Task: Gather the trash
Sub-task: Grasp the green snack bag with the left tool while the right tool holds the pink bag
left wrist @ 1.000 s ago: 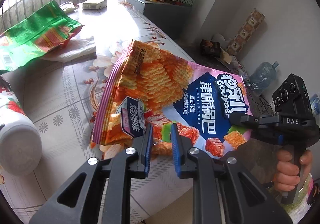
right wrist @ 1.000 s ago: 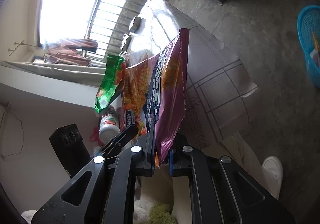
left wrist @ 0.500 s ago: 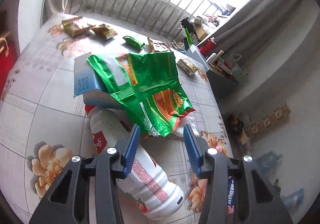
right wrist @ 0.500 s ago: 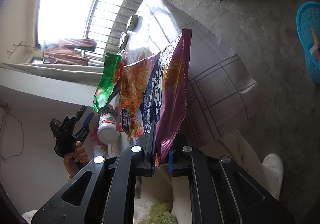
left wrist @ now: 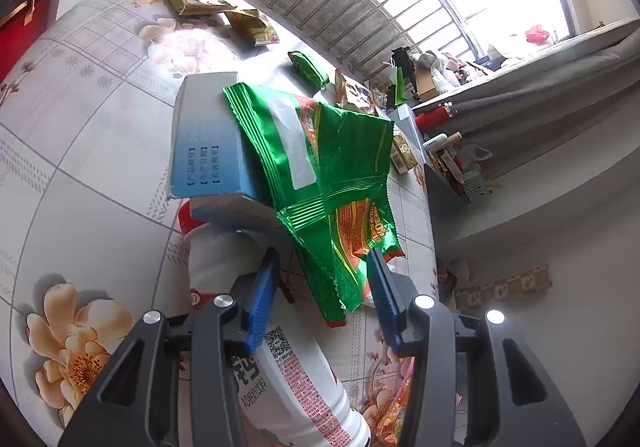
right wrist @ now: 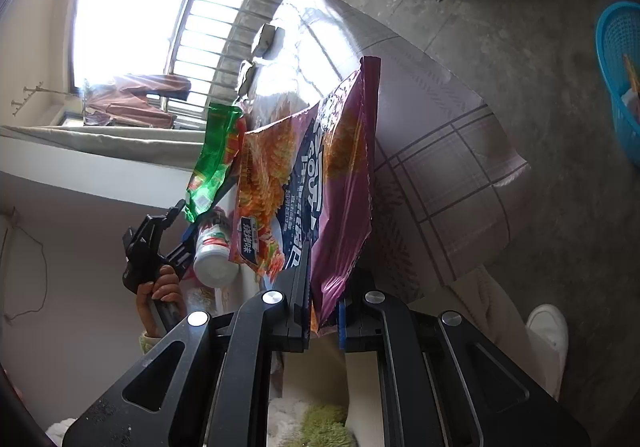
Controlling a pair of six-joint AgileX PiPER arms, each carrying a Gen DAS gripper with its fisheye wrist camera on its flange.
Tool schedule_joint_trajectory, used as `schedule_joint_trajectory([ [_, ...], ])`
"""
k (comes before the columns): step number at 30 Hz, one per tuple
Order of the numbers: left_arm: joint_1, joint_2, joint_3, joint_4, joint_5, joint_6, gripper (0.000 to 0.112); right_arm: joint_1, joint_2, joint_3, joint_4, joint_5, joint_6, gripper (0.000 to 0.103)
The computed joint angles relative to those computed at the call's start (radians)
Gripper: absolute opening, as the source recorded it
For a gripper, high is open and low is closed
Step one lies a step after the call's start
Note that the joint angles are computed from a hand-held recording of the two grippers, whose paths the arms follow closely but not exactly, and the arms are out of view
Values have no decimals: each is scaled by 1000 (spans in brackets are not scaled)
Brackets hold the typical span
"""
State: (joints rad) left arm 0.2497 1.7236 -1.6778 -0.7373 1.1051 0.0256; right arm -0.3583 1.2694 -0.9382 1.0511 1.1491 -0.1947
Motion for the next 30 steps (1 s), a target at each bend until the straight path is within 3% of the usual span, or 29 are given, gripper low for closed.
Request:
schedule_joint_trajectory([
  [3,-31,-8,-16,84,-15,-28,42,-8,1,8,9,4,-9,8],
  [8,-78,-17,-27,208,-29,-67,29,-17,0,15,15,9,-20,8],
  [16,-96,-12,-33,219,-29,-85,29,-27,-3,16,17,17,-23,8],
  [23,-142,-36,-1,324,-90,-122,14,-41,-5,25,31,24,-37,8],
  [30,-134,-100,61,253,-157,-30,8,-75,-5,40,61,55,-64,8],
])
